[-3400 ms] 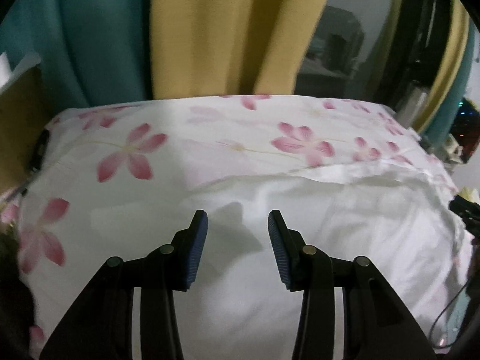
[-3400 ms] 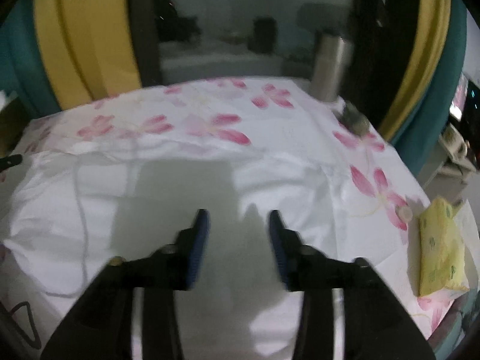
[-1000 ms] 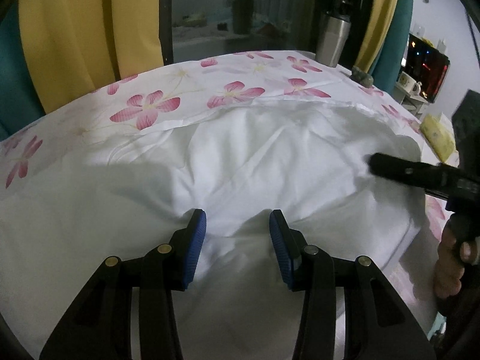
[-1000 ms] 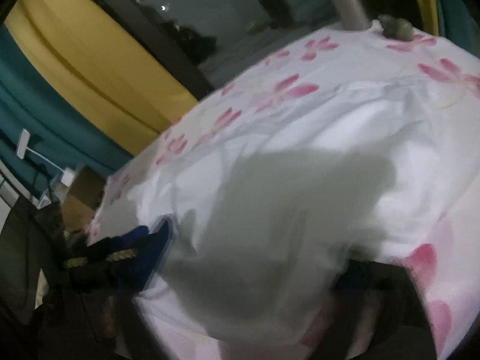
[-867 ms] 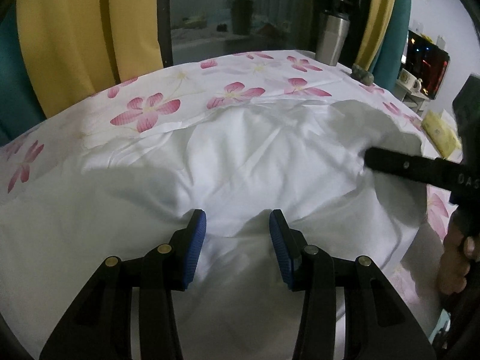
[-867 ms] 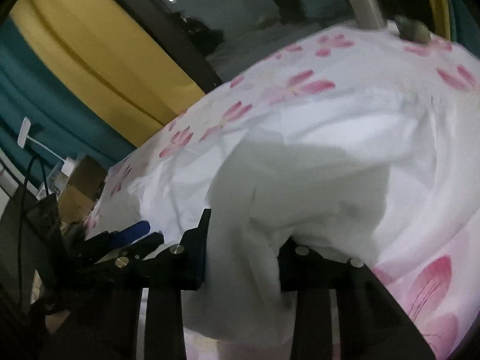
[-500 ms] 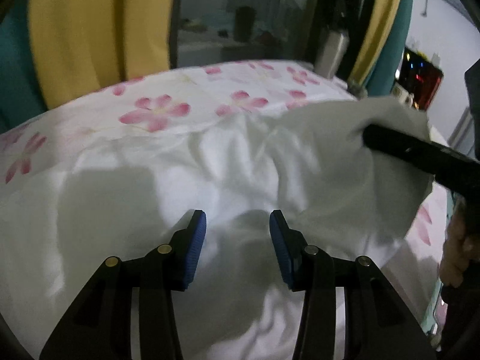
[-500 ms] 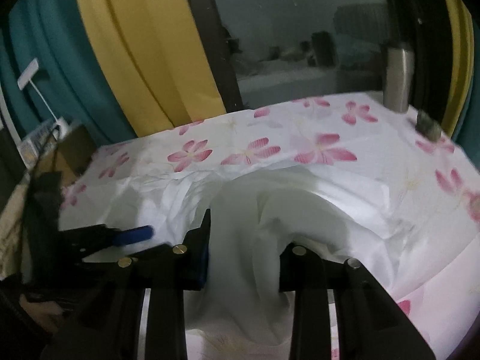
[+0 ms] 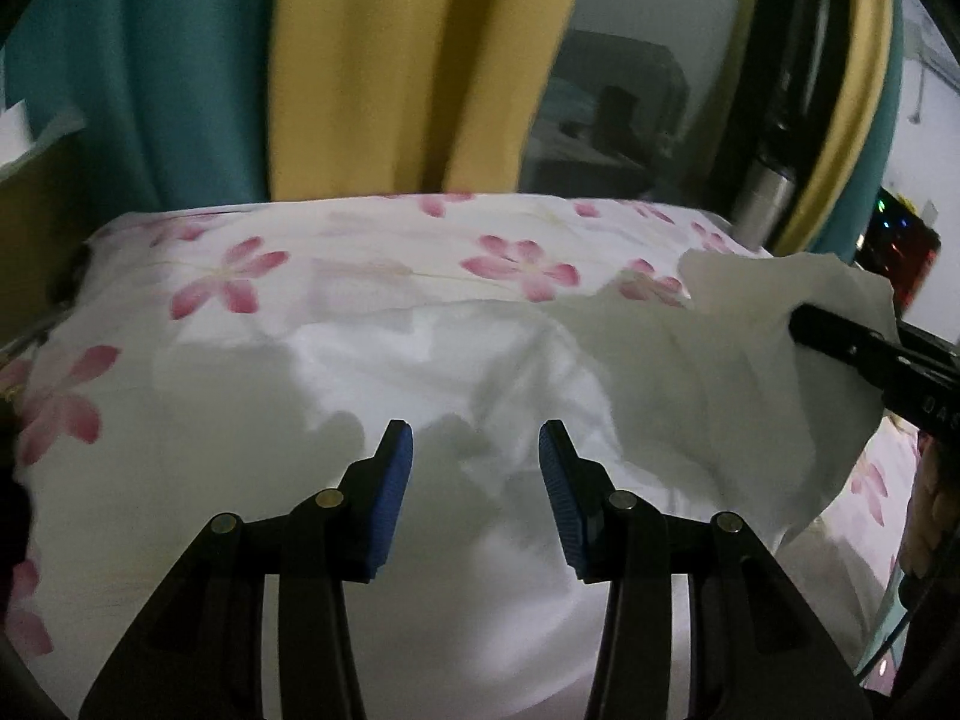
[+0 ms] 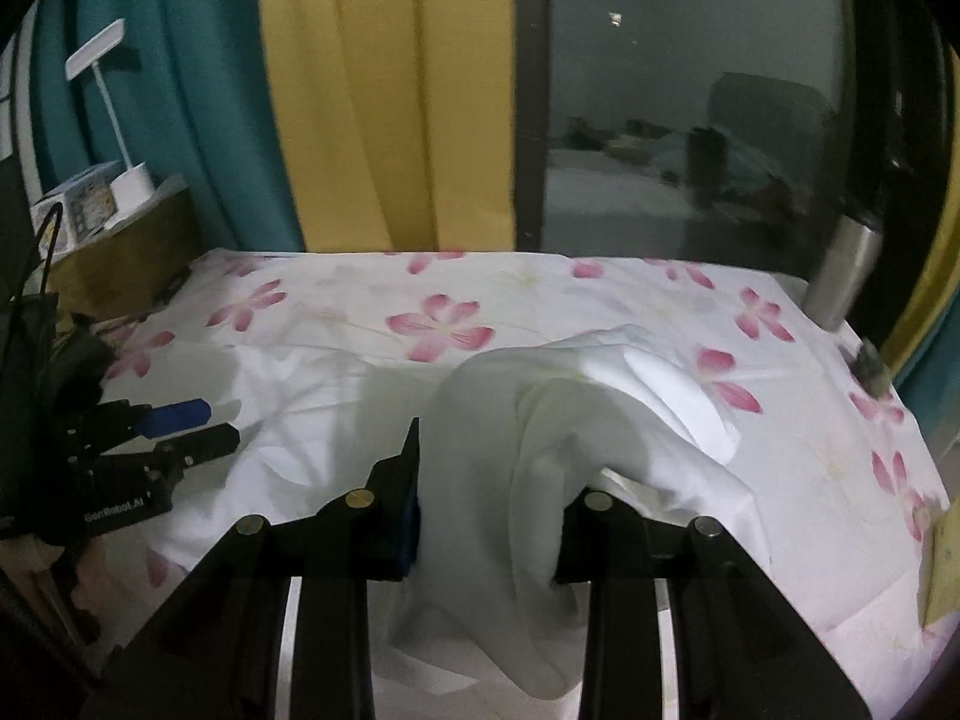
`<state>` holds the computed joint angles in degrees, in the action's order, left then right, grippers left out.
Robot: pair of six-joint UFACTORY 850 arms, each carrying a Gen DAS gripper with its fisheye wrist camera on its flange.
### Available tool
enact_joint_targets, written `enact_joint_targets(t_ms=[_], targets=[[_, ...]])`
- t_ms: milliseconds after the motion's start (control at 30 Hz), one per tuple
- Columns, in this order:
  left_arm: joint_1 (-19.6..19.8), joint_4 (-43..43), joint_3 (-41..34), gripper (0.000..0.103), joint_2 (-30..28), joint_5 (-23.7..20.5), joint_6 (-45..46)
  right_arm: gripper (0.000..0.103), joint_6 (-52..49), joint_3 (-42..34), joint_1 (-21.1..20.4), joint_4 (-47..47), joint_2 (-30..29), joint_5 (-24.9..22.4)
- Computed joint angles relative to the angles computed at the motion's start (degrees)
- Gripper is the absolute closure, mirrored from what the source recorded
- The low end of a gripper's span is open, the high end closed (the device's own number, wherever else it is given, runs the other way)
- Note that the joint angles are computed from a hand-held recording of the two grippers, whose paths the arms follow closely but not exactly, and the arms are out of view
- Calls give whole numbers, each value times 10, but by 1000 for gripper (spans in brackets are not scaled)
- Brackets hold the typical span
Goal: Fold large clothes
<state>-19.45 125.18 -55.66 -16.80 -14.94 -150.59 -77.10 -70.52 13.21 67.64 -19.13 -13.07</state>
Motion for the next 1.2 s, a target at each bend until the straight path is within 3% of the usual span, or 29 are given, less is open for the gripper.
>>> enact_joint_targets(t_ms=[567, 900, 1033, 1100, 1200], targets=[[70, 28, 78, 57, 54, -12, -55, 72, 104, -39, 72, -116, -42, -17], [91, 28, 119, 57, 83, -16, -62, 66, 162, -67, 108, -182, -81, -77], [97, 27, 132, 57, 93, -17, -66, 50, 131, -77, 112, -172, -94, -129], [101, 36, 136, 57, 97, -15, -74, 46, 100, -87, 113, -159, -104, -188], [105, 17, 144, 57, 107, -20, -56, 26, 33, -78, 123, -120, -102, -218]])
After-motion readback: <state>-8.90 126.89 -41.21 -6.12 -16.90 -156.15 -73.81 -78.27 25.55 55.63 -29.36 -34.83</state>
